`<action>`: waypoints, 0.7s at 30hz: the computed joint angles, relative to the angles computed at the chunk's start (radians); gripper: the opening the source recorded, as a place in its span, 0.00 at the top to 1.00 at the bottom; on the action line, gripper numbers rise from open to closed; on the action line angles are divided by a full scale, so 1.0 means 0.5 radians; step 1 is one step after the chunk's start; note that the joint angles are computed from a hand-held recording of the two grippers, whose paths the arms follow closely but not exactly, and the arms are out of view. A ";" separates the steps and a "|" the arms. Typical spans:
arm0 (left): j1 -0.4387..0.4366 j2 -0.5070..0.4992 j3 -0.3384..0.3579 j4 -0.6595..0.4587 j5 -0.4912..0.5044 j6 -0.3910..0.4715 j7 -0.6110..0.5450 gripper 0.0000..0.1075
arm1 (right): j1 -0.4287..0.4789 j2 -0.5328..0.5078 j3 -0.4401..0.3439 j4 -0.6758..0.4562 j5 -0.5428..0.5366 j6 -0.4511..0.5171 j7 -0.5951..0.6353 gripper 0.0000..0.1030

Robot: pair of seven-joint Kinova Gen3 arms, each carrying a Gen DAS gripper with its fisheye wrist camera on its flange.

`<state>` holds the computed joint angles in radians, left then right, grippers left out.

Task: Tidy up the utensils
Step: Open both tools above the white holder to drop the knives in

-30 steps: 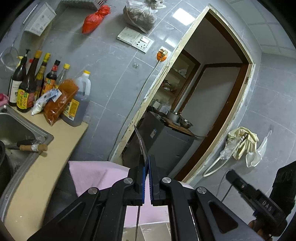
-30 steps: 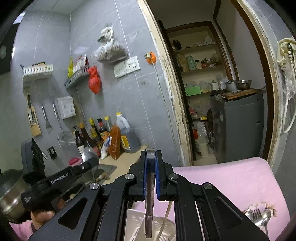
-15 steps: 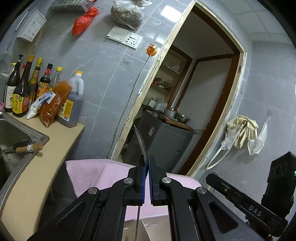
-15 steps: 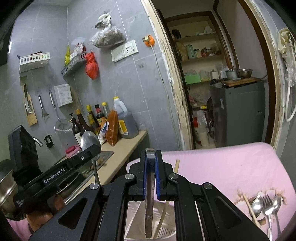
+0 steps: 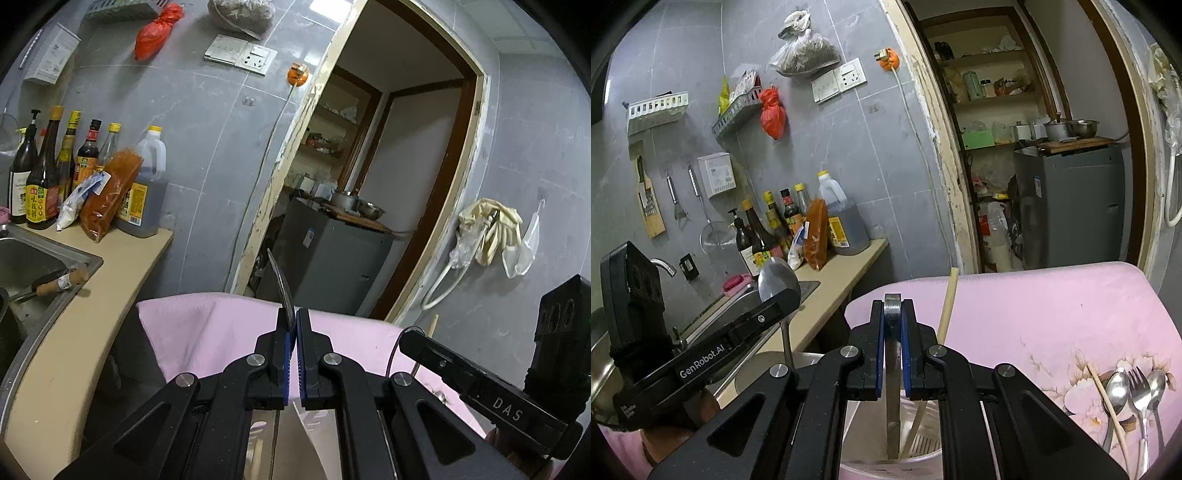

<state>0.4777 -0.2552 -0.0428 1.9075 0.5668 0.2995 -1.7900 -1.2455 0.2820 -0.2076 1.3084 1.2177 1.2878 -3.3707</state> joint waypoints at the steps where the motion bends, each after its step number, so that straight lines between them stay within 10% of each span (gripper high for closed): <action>1: -0.013 -0.002 0.009 -0.005 -0.014 0.017 0.012 0.97 | 0.006 -0.001 -0.003 -0.003 -0.017 -0.004 0.010 0.93; 12: -0.186 -0.021 0.090 -0.097 -0.068 0.299 0.127 0.96 | -0.024 -0.029 -0.013 -0.023 -0.035 0.051 -0.007 0.92; 21: -0.355 -0.090 0.302 -0.199 -0.342 0.415 0.456 0.77 | -0.091 -0.124 -0.084 -0.005 0.102 0.283 -0.072 0.69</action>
